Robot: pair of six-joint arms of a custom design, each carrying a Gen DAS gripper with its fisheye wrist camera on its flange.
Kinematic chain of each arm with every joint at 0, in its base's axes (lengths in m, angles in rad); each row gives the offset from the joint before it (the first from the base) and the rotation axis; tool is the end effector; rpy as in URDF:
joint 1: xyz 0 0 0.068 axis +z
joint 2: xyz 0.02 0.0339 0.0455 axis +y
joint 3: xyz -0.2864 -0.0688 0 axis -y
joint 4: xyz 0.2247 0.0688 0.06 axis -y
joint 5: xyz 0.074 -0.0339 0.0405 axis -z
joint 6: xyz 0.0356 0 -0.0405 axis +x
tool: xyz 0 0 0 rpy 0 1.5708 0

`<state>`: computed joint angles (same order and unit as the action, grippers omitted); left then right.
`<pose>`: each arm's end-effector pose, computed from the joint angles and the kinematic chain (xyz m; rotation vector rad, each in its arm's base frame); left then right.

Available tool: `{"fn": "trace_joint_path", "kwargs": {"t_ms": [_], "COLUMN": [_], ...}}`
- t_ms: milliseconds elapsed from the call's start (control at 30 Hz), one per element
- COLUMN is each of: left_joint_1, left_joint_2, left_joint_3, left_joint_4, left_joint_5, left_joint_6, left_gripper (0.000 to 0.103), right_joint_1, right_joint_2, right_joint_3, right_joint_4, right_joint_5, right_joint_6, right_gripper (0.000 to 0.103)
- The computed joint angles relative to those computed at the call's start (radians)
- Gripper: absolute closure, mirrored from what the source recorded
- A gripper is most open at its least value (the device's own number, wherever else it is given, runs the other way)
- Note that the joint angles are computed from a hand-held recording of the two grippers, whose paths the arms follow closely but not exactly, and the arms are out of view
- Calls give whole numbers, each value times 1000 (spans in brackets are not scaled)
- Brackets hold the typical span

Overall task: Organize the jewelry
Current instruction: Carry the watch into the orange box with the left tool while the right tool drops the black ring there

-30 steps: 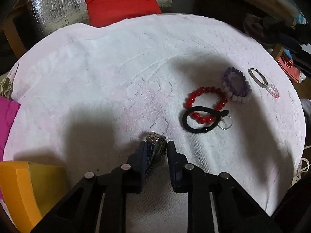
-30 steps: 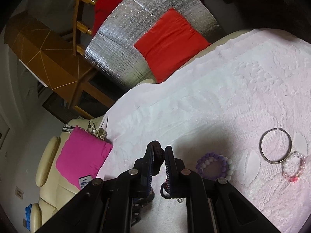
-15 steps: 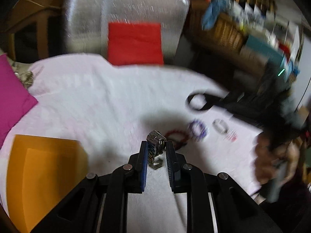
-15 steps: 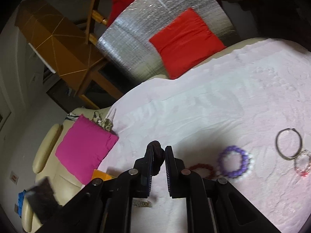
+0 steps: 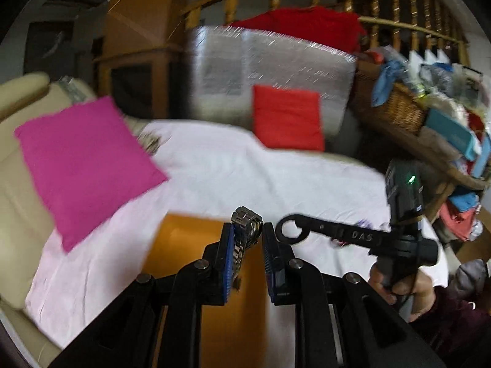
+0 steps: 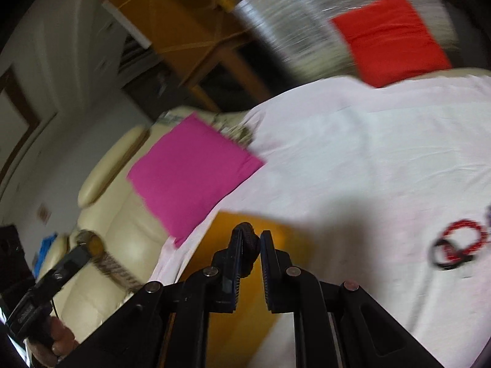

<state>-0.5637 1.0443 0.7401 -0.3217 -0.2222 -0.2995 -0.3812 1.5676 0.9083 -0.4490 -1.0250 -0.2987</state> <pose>0.1703 -0.0984 0.2874 0.1644 2.1834 -0.2458 0.2663 -0.0740 0.2269 -0.2005 2.2102 0.9943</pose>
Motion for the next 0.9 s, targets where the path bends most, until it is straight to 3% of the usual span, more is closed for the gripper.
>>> {"fn": "trace_joint_path", "kwargs": {"t_ms": [167,333,367,400,433,467,500,700,800,900], "left_joint_1": [110,130,116,111,102,90,81,-60,-155,-231], "left_joint_2": [21,122,153,178,177,184,189,178,191,234], "left_joint_3": [-125,-212,-213,-215,-227,-223,-219,-156,-123,-88], "left_joint_4": [37,124,133,137,142,140,140,104,110,128], "left_joint_5": [64,73,54,38,17,-3,-13,-137,-194,-217], "left_joint_6": [-6,-51,-68,-77,-86,-96,-99,-131,-165,-190], "left_gripper": [84,84,82,82,82,78,76,62,50,48], "right_joint_1": [219,325,331,325,316,293,274,86,-17,-128], "right_joint_2": [-24,-3,0,7,8,4,-7,-24,11,67], "right_joint_3": [-119,-163,-163,-152,-143,-144,-146,-101,-33,57], "right_joint_4": [161,263,274,267,258,263,268,213,111,-8], "right_joint_5": [177,325,352,360,351,332,314,172,145,123], "right_joint_6": [108,140,144,142,147,154,162,107,35,-45], "right_gripper": [89,89,83,69,59,38,31,31,31,32]}}
